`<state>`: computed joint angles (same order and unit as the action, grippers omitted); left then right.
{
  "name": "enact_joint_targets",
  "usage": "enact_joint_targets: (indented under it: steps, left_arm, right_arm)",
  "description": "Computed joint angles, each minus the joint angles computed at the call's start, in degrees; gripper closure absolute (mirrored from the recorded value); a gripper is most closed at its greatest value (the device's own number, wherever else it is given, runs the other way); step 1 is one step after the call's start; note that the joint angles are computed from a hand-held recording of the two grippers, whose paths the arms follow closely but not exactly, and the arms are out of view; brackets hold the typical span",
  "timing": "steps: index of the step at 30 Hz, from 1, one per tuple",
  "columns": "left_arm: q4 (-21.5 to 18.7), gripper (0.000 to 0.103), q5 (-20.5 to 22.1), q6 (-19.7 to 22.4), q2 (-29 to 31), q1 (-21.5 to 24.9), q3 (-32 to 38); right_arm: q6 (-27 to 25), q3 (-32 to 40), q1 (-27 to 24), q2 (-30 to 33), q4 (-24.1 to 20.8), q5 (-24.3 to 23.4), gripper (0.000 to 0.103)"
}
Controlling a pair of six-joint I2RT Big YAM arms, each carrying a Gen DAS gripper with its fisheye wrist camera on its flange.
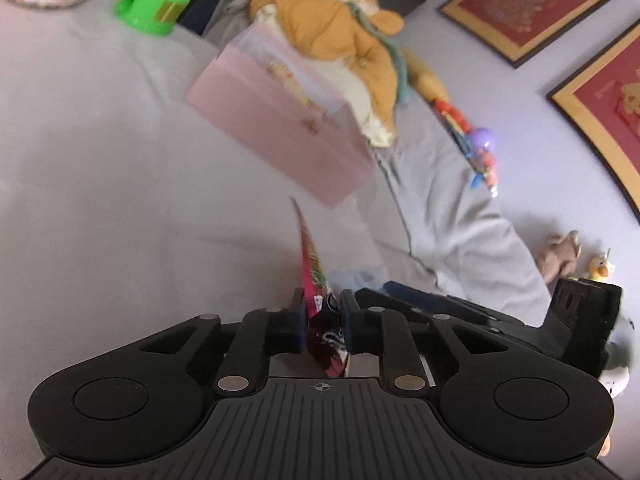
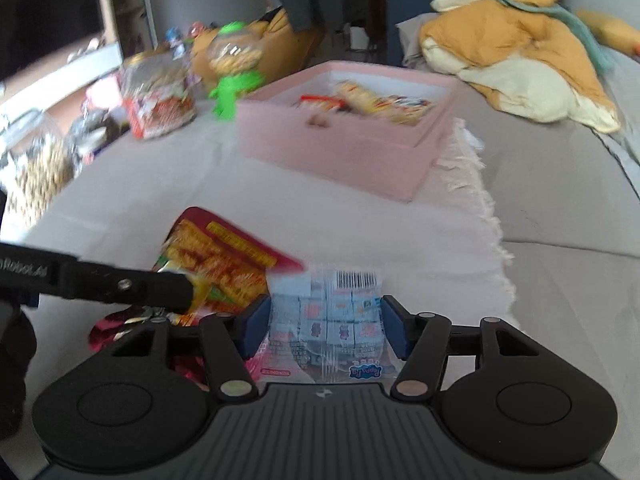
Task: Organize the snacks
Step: 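Lift candy-cube pack with right gripper while left gripper holds red chip bag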
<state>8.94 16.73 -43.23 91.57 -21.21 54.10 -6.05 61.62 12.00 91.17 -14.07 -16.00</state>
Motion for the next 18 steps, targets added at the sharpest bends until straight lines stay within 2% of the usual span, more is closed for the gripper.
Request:
enact_joint_targets:
  steps: [1,2,3,7,10,12,14,15,17,18]
  left_arm:
    - [-0.1,0.083,-0.8,0.9,-0.4,-0.1,0.1]
    - [-0.2,0.084,-1.4,1.5,-0.7,-0.1,0.0]
    - [-0.2,0.084,-1.9,1.8,-0.9,0.0,0.0]
    - [-1.9,0.083,-4.1,3.0,-1.8,-0.2,0.1]
    - [-4.3,0.083,-5.3,5.1,-2.6,-0.4,0.7]
    - [-6.8,0.083,-4.3,5.3,-2.4,-0.2,1.4]
    - [-9.5,0.079,-2.6,4.9,-1.5,-0.1,2.5]
    - [-10.4,0.078,-1.2,4.7,-0.8,0.0,3.1]
    - [-12.1,0.066,-0.1,4.5,0.5,0.0,4.0]
    - [-13.2,0.066,0.0,4.8,1.1,-0.1,4.5]
  right_arm:
    - [0.7,0.3,-0.5,-0.2,0.2,-0.2,0.045]
    - [1.1,0.3,-0.9,-0.3,0.7,-0.2,0.055]
    - [1.6,0.5,-1.3,-0.4,1.1,-0.1,0.058]
    - [1.8,1.1,-1.8,-0.4,1.6,0.0,0.059]
    - [-0.3,1.1,-1.0,0.1,0.1,-0.5,0.057]
    - [-2.7,0.8,0.1,0.6,-1.1,0.4,0.046]
    - [-4.4,-1.4,1.6,0.1,2.1,2.5,0.018]
    - [-4.6,-1.8,2.1,0.1,2.5,2.9,0.016]
    - [-5.6,-3.8,3.9,-0.3,5.9,5.8,0.013]
    - [-6.3,-4.7,4.7,-0.5,7.6,8.0,0.013]
